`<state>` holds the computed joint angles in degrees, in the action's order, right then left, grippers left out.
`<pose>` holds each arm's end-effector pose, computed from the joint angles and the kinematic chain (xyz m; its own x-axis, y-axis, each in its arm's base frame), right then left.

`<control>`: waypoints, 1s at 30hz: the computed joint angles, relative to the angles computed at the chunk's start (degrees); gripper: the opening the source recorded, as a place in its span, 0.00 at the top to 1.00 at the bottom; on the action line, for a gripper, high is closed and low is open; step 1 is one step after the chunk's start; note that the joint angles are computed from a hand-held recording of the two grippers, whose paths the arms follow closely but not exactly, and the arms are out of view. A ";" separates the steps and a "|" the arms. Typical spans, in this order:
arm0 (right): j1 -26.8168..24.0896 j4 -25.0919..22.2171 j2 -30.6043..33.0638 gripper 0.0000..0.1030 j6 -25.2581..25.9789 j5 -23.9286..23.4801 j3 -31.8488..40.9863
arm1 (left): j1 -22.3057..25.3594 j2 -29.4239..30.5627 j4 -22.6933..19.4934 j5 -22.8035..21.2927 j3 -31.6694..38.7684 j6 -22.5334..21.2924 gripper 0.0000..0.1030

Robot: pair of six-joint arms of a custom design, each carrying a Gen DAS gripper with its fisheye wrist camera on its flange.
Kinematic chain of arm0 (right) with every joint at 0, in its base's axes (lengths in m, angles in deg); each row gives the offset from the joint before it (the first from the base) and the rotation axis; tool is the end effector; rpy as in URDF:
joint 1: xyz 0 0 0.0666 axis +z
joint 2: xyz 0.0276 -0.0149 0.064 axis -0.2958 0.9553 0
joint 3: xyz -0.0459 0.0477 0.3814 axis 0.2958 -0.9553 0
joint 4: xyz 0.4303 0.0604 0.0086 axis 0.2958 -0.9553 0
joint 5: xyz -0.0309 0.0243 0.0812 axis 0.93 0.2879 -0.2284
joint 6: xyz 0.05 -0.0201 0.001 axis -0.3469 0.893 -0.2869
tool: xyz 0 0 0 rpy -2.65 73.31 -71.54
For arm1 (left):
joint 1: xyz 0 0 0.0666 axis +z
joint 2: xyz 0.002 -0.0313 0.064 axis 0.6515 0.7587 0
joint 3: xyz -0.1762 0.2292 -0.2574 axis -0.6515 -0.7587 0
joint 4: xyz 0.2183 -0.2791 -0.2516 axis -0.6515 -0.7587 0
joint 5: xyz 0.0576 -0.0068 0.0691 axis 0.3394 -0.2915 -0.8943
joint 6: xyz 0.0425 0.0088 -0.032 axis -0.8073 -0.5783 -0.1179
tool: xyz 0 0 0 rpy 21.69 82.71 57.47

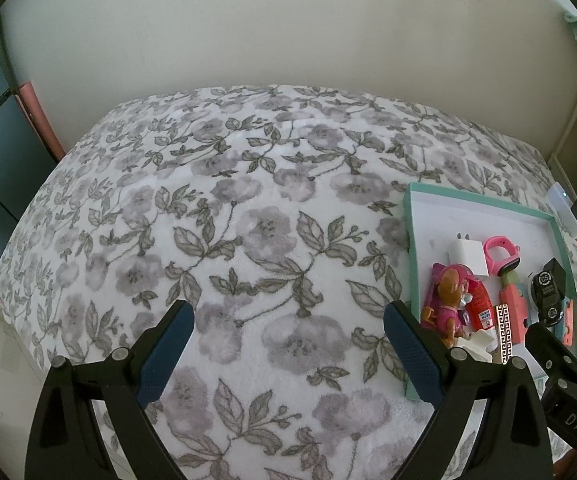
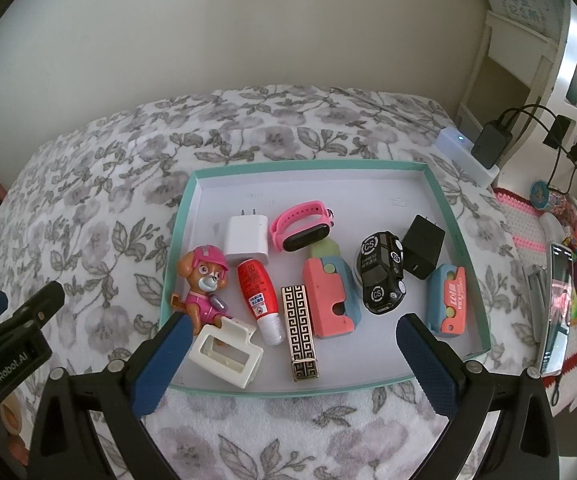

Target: Organize rigid objects

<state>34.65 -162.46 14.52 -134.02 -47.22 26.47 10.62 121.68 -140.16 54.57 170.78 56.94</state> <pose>0.3436 0.4119 0.5026 -0.8546 0.1362 -0.5011 0.1521 0.9883 0.0091 0.3654 -0.1976 0.5075 -0.8495 -0.0258 -0.5269 -0.0724 0.9951 0.0679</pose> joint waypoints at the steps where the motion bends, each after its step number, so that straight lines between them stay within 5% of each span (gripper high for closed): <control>1: 0.00 -0.08 0.05 0.00 -0.02 0.00 0.07 | 0.02 -0.01 -0.01 0.07 0.00 -0.07 0.07; 30: -0.16 -0.10 0.15 0.00 1.33 -0.57 0.07 | 0.63 0.25 -1.21 1.10 0.11 -0.58 0.07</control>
<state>34.49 -162.56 14.67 -132.69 -47.79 26.54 11.26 121.93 -141.36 55.67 170.89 56.35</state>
